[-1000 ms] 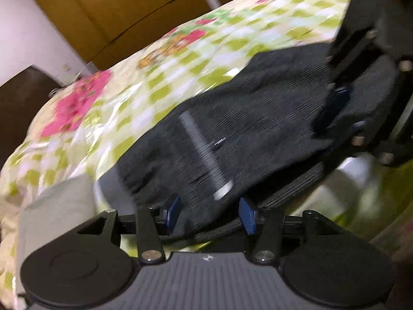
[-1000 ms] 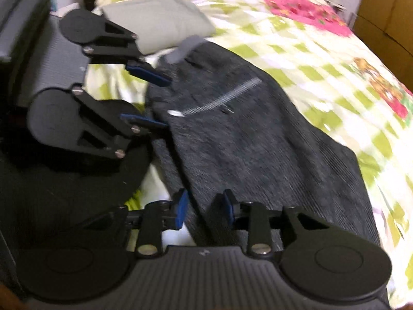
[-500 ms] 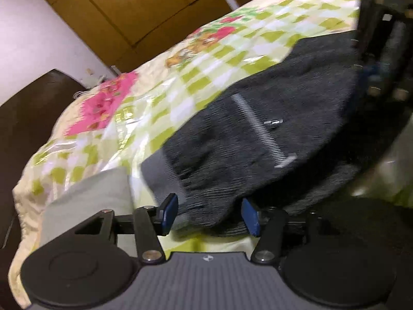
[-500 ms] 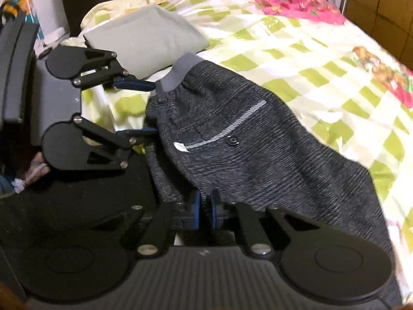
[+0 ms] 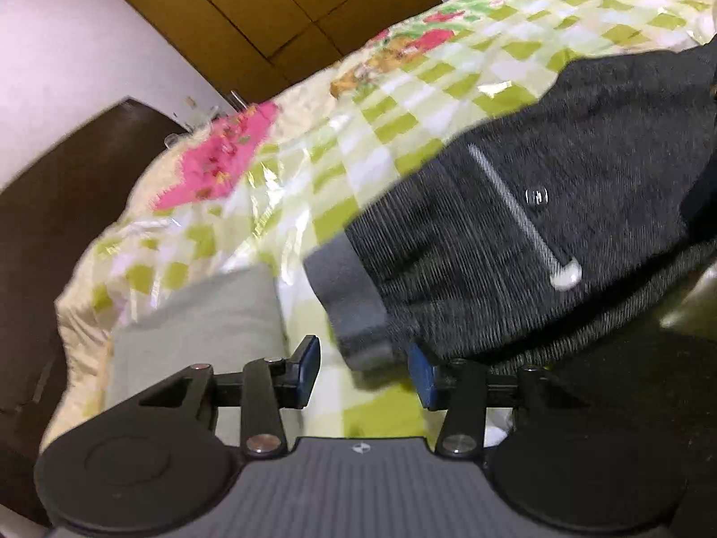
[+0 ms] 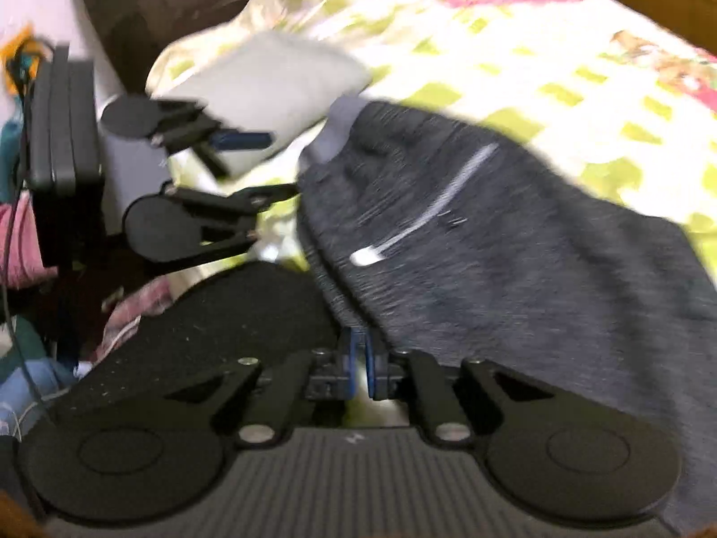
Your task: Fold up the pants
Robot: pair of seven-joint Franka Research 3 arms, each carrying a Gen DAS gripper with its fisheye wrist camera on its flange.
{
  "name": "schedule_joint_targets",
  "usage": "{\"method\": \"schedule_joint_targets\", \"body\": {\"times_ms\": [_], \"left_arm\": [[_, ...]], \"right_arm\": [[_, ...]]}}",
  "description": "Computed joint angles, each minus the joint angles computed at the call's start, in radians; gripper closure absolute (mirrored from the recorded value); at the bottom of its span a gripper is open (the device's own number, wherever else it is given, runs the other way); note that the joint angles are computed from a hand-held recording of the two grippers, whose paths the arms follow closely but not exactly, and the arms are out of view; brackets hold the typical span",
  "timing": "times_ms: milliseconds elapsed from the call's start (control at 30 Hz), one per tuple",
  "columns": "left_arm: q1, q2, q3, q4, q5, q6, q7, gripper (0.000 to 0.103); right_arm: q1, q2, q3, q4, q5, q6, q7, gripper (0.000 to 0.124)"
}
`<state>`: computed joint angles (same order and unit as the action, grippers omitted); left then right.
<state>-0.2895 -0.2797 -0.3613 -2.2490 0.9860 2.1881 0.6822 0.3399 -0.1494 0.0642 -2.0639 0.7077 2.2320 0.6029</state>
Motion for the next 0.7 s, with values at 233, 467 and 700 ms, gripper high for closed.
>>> {"method": "schedule_joint_targets", "body": {"times_ms": [233, 467, 700], "left_arm": [[-0.037, 0.156, -0.007, 0.195, 0.023, 0.129, 0.056, 0.045], [-0.161, 0.518, 0.003, 0.552, -0.043, 0.338, 0.325, 0.045], [-0.270, 0.880, -0.040, 0.997, -0.254, 0.354, 0.691, 0.045]], "right_arm": [[-0.099, -0.112, -0.082, -0.096, 0.031, 0.075, 0.106, 0.114], [-0.272, -0.189, -0.167, -0.199, -0.057, 0.262, 0.320, 0.106], [-0.445, -0.203, -0.250, -0.238, -0.134, 0.395, 0.521, 0.097]]}}
